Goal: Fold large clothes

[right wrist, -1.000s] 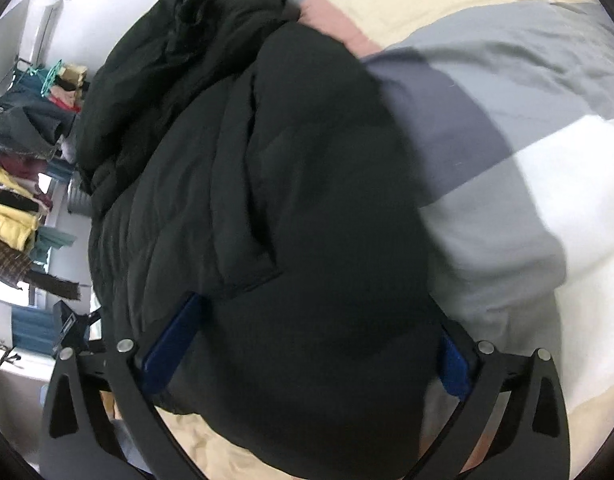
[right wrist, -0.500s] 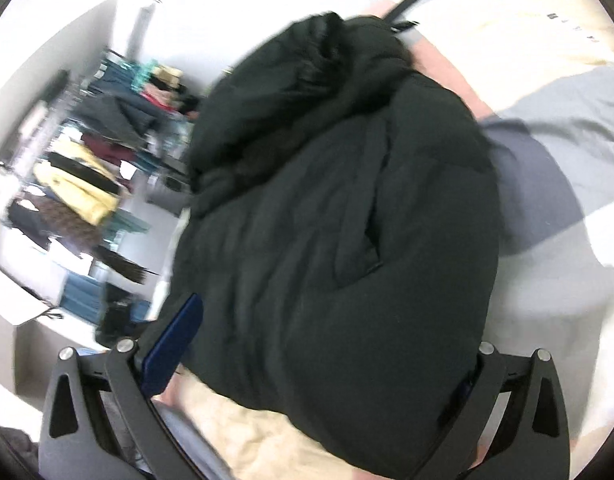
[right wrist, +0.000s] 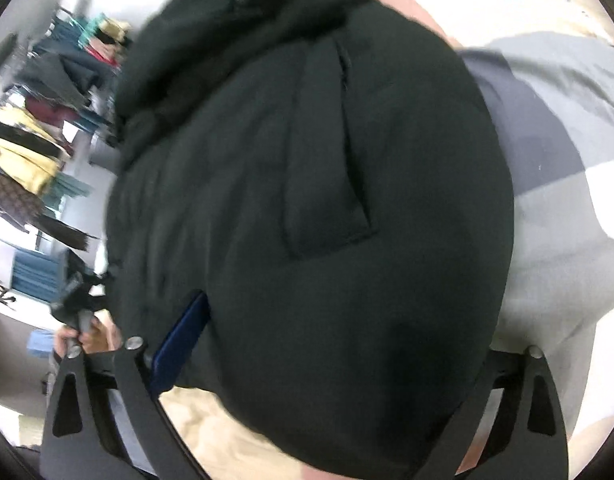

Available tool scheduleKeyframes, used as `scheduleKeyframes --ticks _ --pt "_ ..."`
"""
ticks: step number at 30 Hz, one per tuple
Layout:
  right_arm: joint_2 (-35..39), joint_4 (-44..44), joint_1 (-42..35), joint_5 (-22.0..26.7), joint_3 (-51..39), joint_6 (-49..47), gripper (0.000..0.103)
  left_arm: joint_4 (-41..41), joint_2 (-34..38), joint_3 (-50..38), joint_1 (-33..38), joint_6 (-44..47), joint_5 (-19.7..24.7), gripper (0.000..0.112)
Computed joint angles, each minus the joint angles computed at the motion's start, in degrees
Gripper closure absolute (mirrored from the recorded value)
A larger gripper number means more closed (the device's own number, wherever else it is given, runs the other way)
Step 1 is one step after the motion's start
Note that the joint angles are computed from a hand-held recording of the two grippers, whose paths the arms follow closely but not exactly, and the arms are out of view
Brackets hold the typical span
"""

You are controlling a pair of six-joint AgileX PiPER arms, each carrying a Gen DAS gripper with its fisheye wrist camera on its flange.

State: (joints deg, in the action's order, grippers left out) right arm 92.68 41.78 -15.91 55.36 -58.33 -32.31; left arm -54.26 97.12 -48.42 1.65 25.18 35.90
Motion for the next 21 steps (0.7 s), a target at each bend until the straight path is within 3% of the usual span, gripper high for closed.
scheduleKeyframes --ticks 2,6,9,12,17,21 --pt "-0.27 0.67 -0.32 0.18 0.19 -0.66 0.015 -2.18 -0.5 0.2 -0.05 2.54 0.58 0.023" --pt "-2.5 4.38 -1.94 1.78 0.5 -5.23 0.047 -11.95 -3.43 2.91 1.79 12.58 4.73 0.034" --pt "-5.49 7.51 -2.96 2.51 1.41 -8.86 0.064 -19.11 -6.82 5.1 3.42 20.46 9.23 0.04" --pt "-8.41 11.87 -4.71 4.21 2.42 -13.23 0.072 -20.35 -8.56 5.75 2.09 22.0 8.63 0.041" --pt "-7.99 8.05 -3.71 2.23 2.76 -8.91 0.079 -10.32 -7.42 4.19 -4.57 9.39 -0.82 0.085" --pt "-10.43 8.94 -3.25 2.08 3.07 -8.29 0.088 -18.63 -11.47 7.94 -2.19 15.01 1.06 0.101"
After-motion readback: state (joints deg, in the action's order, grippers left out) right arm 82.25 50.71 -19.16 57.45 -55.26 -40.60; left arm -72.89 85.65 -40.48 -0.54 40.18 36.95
